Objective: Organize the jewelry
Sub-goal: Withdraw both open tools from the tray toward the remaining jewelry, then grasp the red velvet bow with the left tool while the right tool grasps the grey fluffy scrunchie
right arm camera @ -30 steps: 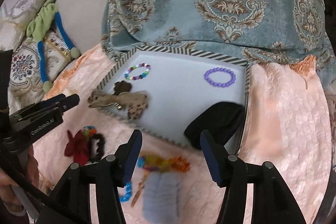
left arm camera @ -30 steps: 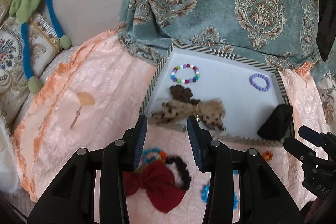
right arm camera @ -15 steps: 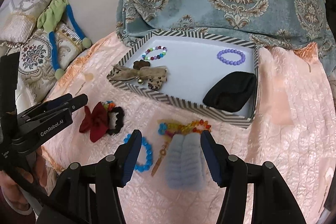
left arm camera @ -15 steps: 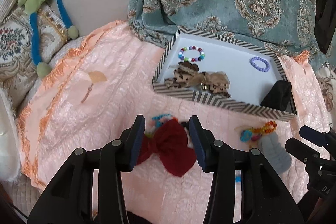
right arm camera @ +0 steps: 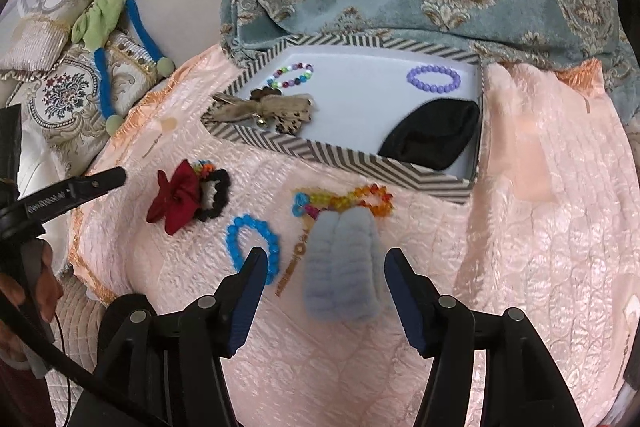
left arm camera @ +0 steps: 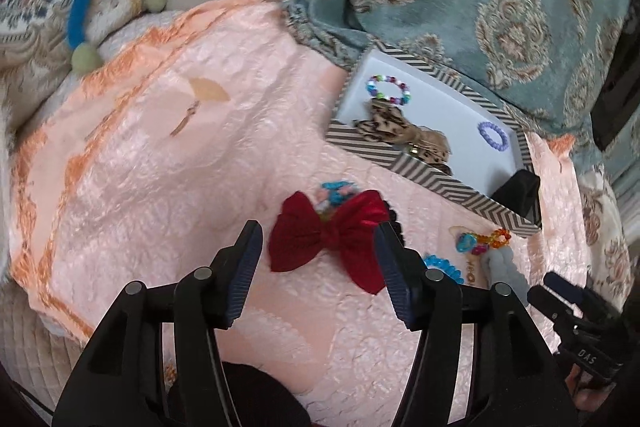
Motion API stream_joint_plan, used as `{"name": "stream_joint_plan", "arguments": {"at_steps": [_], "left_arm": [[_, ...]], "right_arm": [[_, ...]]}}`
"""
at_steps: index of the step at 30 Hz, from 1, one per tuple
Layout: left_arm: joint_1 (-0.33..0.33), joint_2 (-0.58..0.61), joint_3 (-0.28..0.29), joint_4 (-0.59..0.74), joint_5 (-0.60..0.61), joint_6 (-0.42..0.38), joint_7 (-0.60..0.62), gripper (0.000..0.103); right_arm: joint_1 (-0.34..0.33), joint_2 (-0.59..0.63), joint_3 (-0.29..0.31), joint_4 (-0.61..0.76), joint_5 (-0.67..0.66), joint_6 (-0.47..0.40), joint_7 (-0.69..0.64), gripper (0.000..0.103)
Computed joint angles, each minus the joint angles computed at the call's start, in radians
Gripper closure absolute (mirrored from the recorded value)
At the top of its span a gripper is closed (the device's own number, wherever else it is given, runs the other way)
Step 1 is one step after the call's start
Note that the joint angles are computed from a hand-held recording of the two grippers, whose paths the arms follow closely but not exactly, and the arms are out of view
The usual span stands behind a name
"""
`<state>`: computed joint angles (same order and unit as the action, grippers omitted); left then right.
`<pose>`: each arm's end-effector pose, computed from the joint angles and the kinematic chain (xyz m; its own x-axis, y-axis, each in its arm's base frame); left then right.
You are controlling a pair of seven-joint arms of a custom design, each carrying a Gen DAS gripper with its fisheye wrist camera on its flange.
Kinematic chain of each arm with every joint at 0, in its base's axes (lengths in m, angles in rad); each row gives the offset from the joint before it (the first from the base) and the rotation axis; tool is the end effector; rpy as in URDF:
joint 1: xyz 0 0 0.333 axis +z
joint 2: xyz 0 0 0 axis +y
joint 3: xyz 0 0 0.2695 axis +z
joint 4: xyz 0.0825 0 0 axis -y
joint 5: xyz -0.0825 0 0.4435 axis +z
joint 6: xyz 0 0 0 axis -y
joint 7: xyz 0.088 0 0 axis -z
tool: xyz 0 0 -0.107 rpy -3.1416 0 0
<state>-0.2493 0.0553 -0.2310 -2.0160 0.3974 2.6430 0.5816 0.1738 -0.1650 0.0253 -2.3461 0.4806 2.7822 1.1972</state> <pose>0.5784 -0.3113 0.4140 0.1444 -0.9633 0.2262 -0.8035 -0.2476 -0.5414 0.5707 0.0941 0.3832 0.2258 -0.9585 -0.1739 -0.8072 -0.0842 -0.5842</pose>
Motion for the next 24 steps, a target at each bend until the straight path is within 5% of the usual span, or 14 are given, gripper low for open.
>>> {"name": "stream_joint_plan", "arguments": {"at_steps": [7, 11, 24], "left_arm": [[0.009, 0.028, -0.006, 0.004, -0.070, 0.042, 0.086, 0.044], [0.017, 0.046, -0.020, -0.005, -0.128, 0.101, 0.242, 0.033], [0.027, 0.142, -0.030, 0.074, -0.104, 0.073, 0.659, 0.033]], "right_arm": [[-0.005, 0.020, -0.017, 0.008, 0.031, -0.028, -0.022, 0.045], [-0.012, 0.025, -0.025, 0.011, 0.056, -0.051, -0.049, 0.043], [-0.030, 0.071, -0.029, 0.055, 0.073, -0.092, -0.056, 0.037]]}}
